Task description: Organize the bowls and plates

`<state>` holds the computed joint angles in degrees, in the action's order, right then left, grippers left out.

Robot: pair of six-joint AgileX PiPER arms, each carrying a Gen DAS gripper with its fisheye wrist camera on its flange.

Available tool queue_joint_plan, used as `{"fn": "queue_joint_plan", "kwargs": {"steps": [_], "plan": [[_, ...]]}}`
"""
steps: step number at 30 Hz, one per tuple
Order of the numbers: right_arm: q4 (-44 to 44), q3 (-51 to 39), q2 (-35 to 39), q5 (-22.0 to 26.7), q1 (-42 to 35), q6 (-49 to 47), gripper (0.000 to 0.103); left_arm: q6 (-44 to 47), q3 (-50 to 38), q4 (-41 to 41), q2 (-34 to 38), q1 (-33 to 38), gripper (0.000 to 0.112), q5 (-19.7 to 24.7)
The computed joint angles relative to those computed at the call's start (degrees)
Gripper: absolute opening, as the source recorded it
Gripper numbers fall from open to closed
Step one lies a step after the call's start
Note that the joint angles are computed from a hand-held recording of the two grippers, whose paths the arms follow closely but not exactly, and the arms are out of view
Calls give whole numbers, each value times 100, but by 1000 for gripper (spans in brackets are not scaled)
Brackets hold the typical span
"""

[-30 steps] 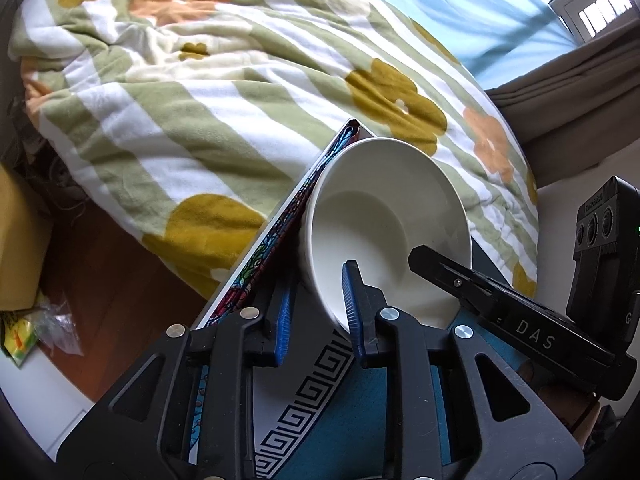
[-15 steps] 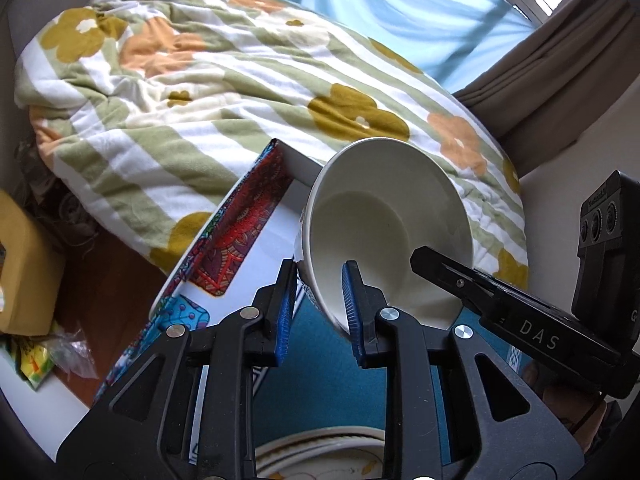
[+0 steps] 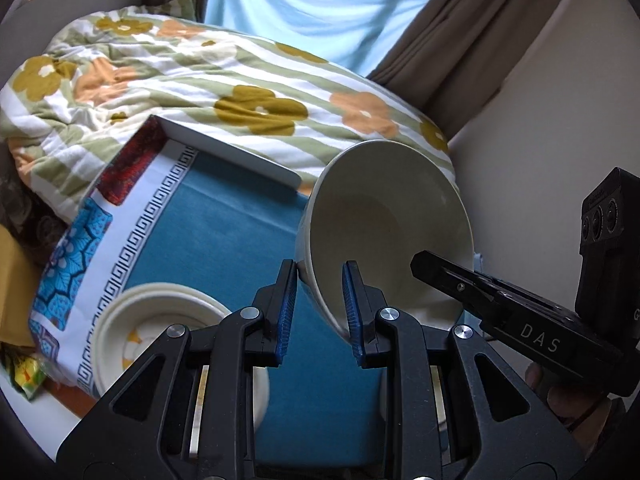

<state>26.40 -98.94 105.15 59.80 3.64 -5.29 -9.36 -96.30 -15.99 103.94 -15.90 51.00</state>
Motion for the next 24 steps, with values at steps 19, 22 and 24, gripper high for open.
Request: {"fn": "queue_joint_plan", "kwargs": {"steps": [19,22,24], "plan": [[291,3658,-2351,-92,-2541,-1318,16,-834,209,507,505,-2324,21,285],[320,3915,-2334,-179,-2713,-1418,16,-843,105,553,713,-2461,21,405],[300,4039,-2303,-235,-2767,-1449,16,-845,30,617,851,-2509,21,450]]}}
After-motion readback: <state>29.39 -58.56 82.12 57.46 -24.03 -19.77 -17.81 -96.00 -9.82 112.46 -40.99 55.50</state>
